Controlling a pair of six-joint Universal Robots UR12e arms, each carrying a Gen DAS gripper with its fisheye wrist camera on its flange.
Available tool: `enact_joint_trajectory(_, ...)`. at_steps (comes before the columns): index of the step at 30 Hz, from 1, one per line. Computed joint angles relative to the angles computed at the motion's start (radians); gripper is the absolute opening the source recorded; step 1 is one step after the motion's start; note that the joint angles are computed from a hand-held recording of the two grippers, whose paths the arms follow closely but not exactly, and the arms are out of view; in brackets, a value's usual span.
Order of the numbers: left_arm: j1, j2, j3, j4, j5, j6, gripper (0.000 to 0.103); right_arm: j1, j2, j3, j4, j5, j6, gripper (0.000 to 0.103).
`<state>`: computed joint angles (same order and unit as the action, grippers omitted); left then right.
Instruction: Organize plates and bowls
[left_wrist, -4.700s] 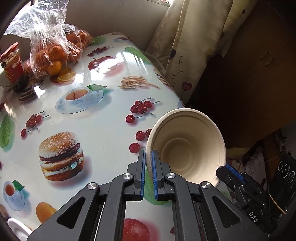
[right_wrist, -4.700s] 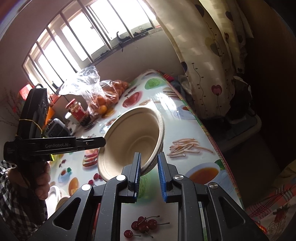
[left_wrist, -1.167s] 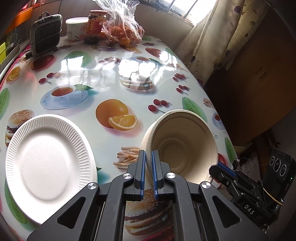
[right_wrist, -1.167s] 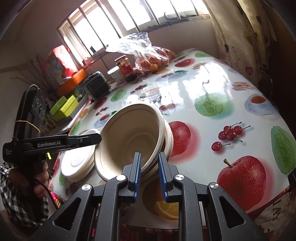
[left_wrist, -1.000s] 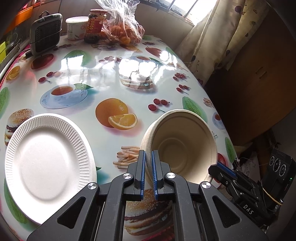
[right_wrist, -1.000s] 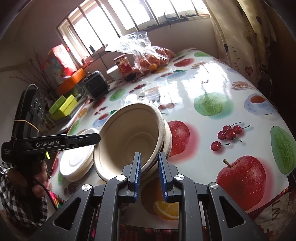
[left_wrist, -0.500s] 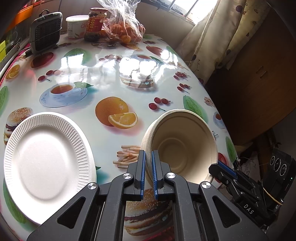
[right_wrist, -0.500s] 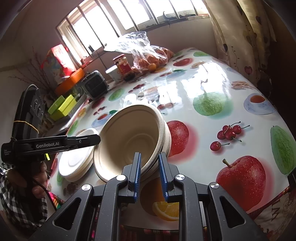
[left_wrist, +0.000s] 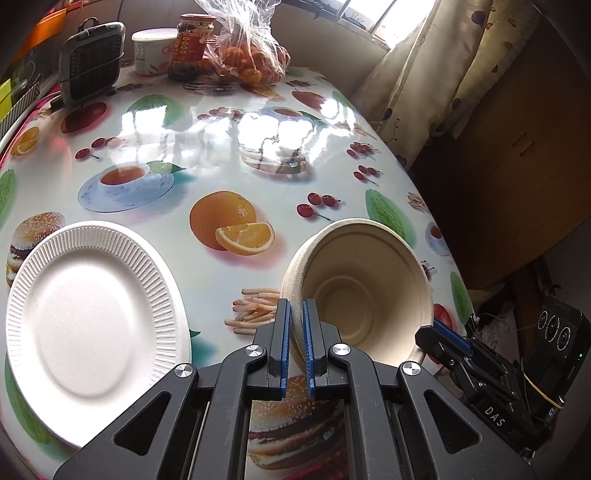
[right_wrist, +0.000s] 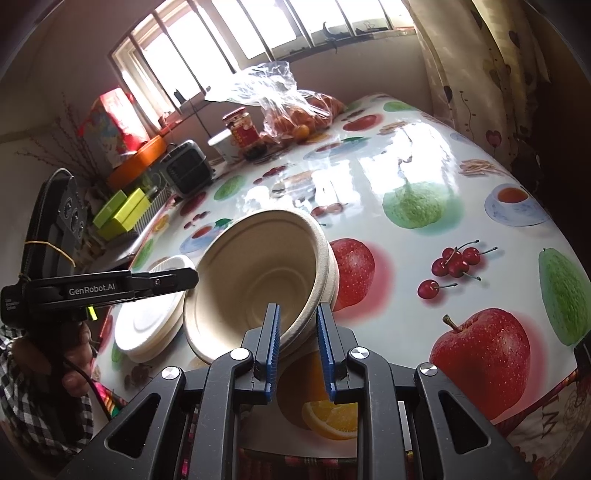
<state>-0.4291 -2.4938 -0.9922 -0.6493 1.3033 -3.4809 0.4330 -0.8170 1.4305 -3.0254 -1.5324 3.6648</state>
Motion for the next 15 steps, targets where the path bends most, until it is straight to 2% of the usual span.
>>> enact_joint_trajectory(15, 0.002, 0.003, -0.009, 0.014, -0.006, -0.001, 0.007, 0.000, 0.001, 0.000, -0.006, -0.002, 0.003, 0.030)
